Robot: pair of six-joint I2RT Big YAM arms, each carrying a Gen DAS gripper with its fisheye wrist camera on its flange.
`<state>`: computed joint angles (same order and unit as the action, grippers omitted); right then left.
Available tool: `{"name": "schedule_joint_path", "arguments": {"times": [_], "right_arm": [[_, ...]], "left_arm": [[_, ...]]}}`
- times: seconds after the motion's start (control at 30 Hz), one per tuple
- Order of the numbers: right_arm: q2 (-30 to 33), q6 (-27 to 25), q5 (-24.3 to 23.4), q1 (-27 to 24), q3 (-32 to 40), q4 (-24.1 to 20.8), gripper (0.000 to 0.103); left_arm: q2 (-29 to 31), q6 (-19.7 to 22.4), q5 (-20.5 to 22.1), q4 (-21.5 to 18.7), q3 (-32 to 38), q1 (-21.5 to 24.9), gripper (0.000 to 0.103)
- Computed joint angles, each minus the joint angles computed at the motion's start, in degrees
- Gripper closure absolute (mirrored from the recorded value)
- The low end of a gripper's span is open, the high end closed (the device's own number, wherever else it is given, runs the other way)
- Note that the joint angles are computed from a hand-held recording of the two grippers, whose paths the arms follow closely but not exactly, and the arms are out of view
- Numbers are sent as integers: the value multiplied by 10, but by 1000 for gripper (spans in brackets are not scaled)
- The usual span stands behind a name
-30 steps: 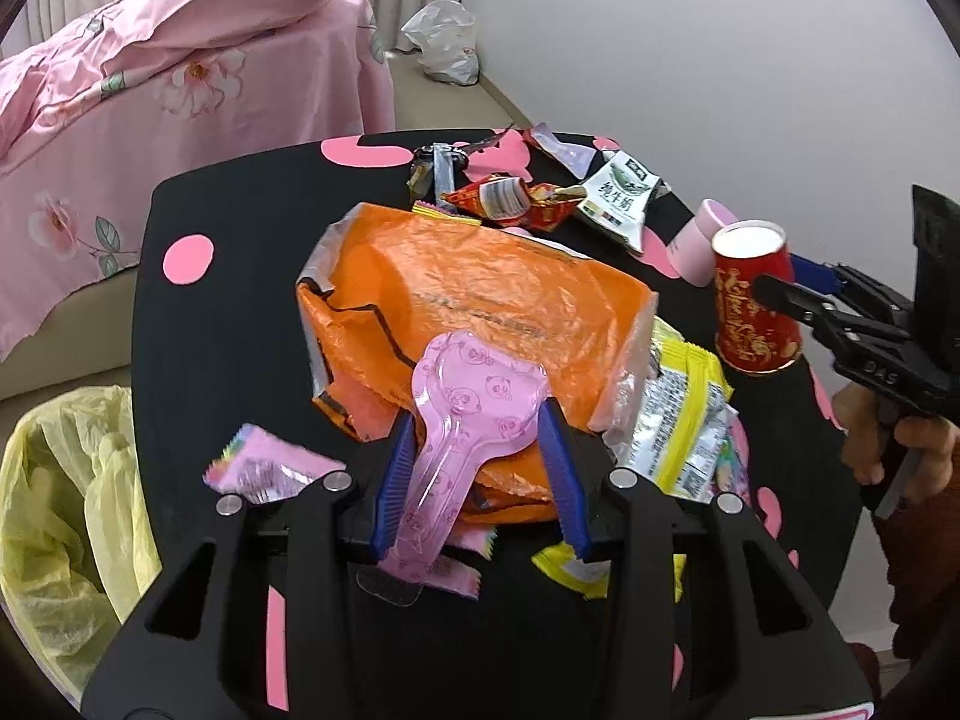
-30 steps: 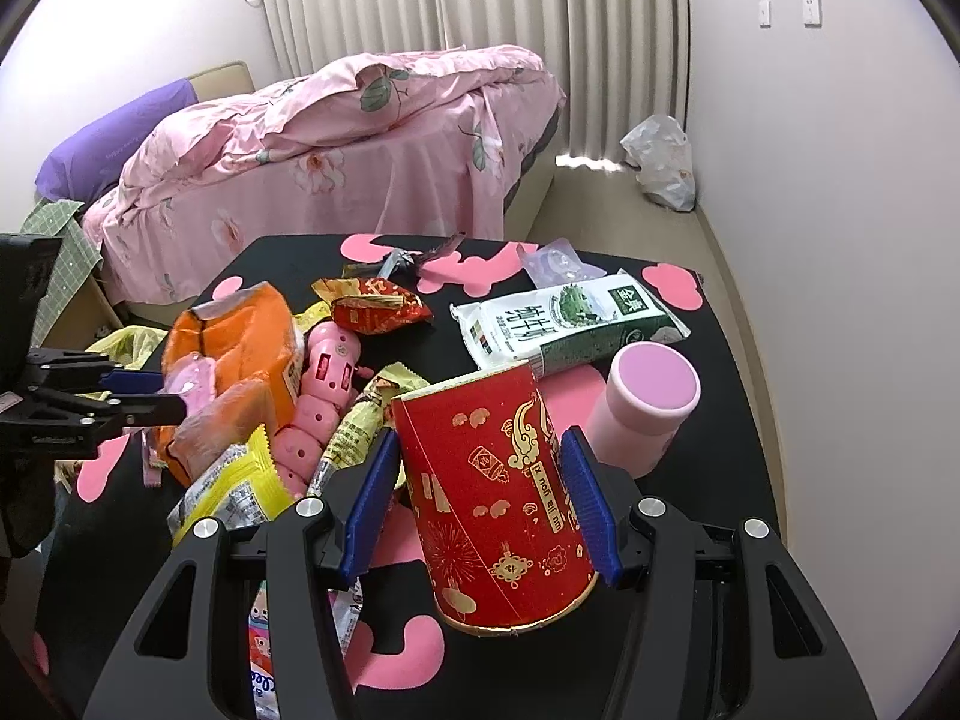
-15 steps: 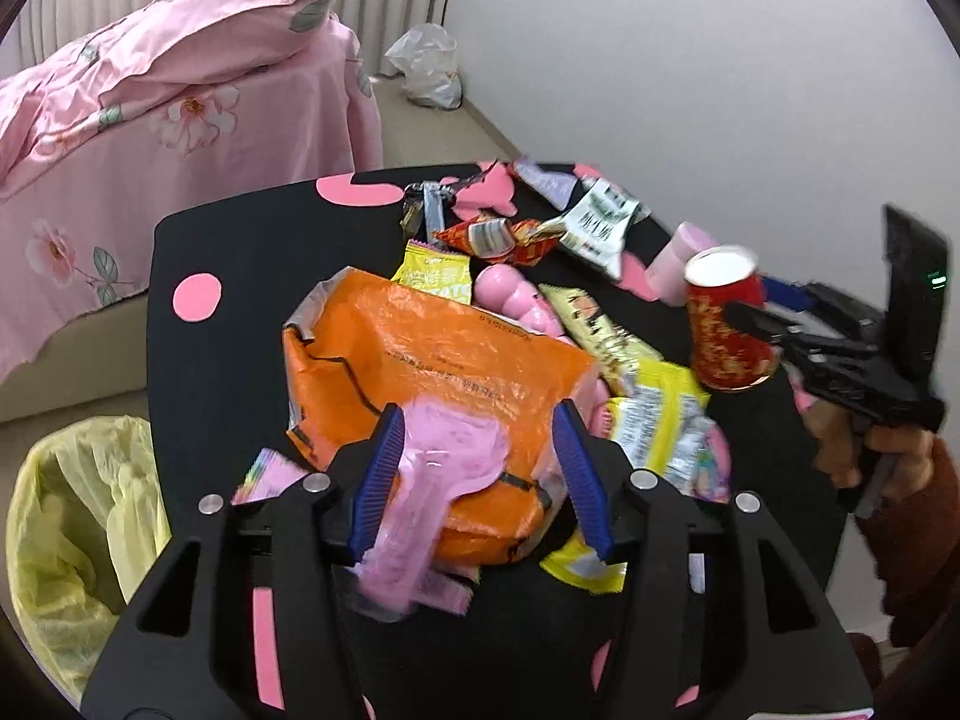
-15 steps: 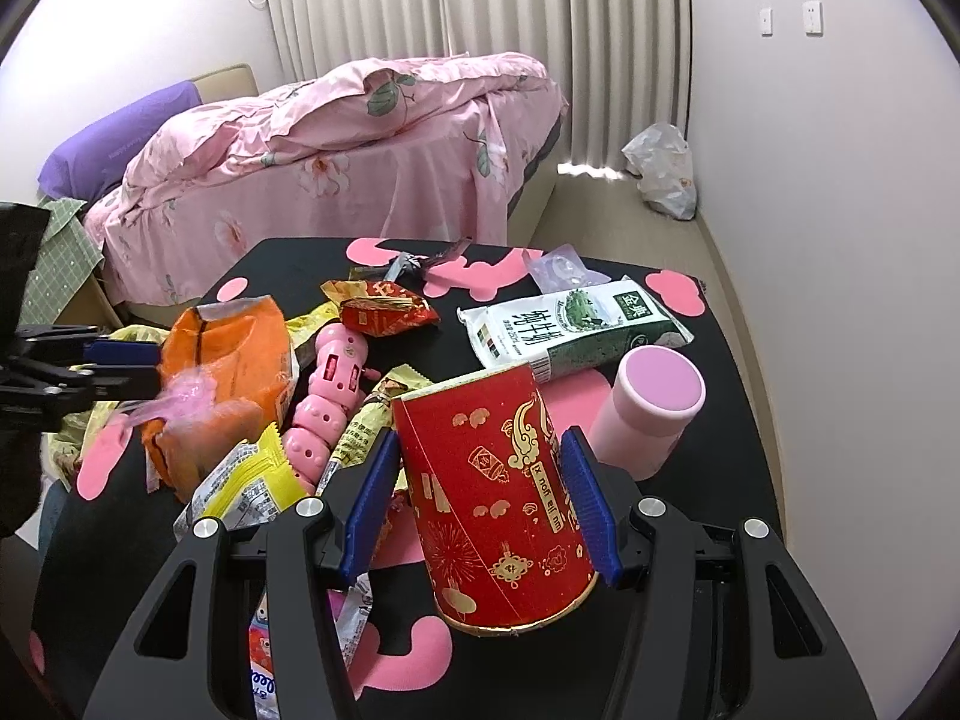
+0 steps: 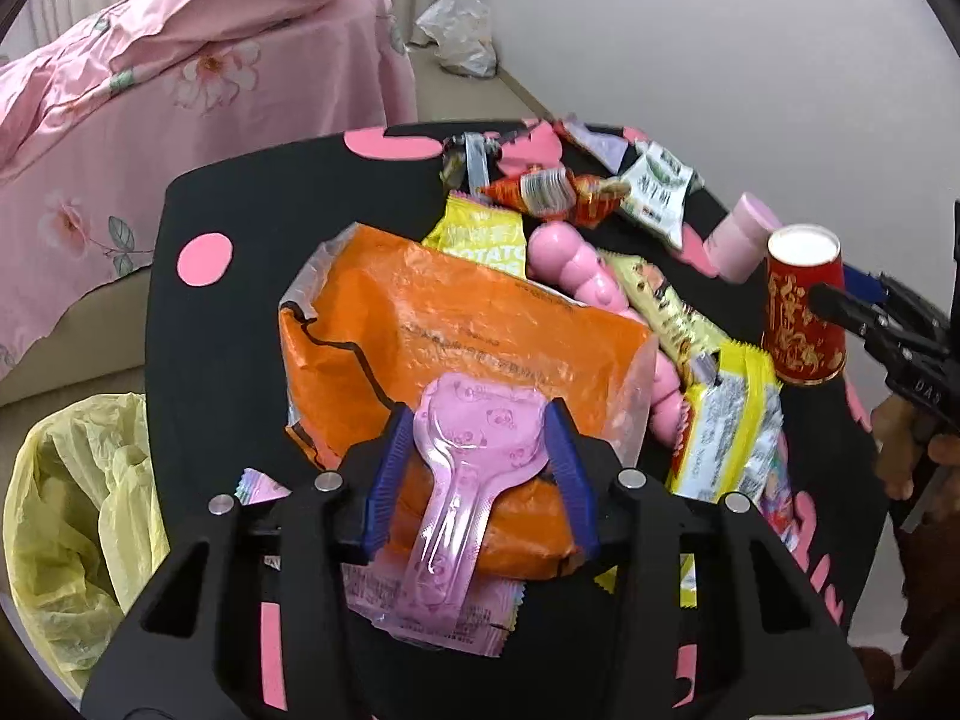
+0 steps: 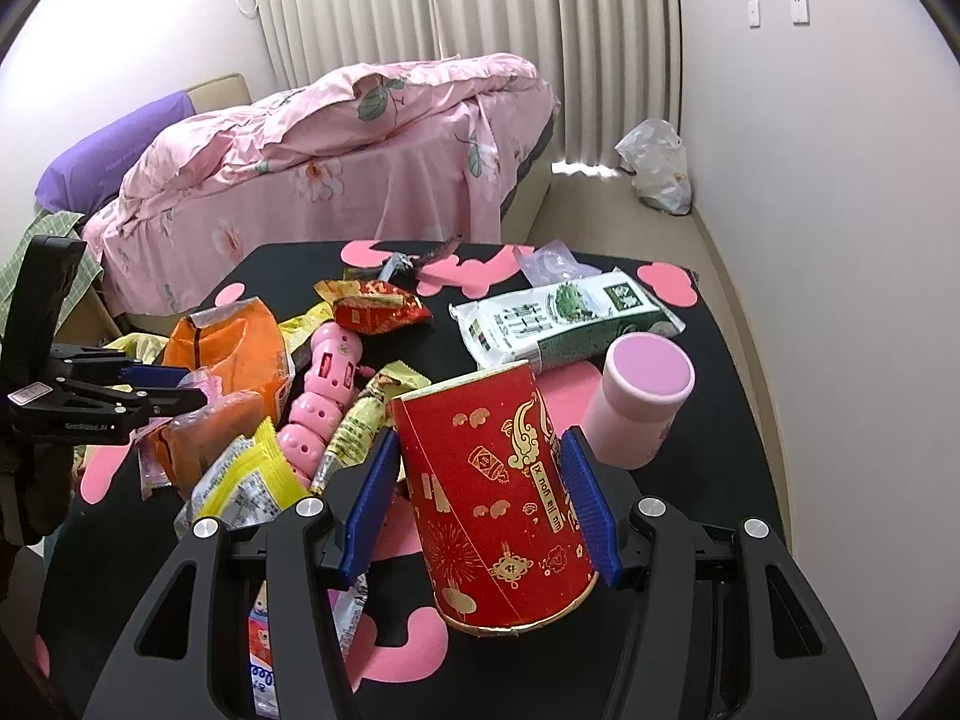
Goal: Collect trash
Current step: 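Carry the red cup and pink spoon to the bin and release both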
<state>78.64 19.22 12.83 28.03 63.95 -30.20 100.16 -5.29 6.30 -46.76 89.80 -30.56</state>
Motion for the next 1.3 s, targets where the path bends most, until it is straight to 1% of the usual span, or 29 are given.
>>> {"name": "schedule_joint_path", "arguments": {"times": [0.13,0.37,0.57,0.73,0.8,0.87,0.93,1.03,1.07,1.13,1.23,1.3], "right_arm": [[-6,-6,16,7,10,-9,51],[2,-30,41,31,56,-23,51],[32,-62,54,58,116,-33,51],[70,-84,43,79,176,-37,51],[92,-95,32,88,207,-37,51],[115,-108,19,97,240,-36,51],[142,-121,1,106,279,-33,51],[191,-130,-37,119,343,-34,51],[208,-131,-51,124,365,-36,51],[243,-130,-82,133,409,-43,51],[298,-115,-133,145,476,-59,51],[337,-94,-171,152,524,-76,51]], "left_arm": [[-32,-7,-8,27,-21,-4,60],[-82,-31,10,64,-57,7,60],[-110,-44,24,82,-81,29,60],[-138,-60,20,94,-109,54,60],[-154,-76,11,104,-125,69,60],[-171,-99,-7,115,-144,88,60],[-192,-129,-25,125,-170,117,60],[-216,-168,-60,133,-207,156,60],[-224,-184,-63,136,-222,171,60],[-235,-209,-55,145,-246,197,60],[-238,-235,-62,150,-275,219,60],[-235,-246,-63,151,-290,226,60]]}}
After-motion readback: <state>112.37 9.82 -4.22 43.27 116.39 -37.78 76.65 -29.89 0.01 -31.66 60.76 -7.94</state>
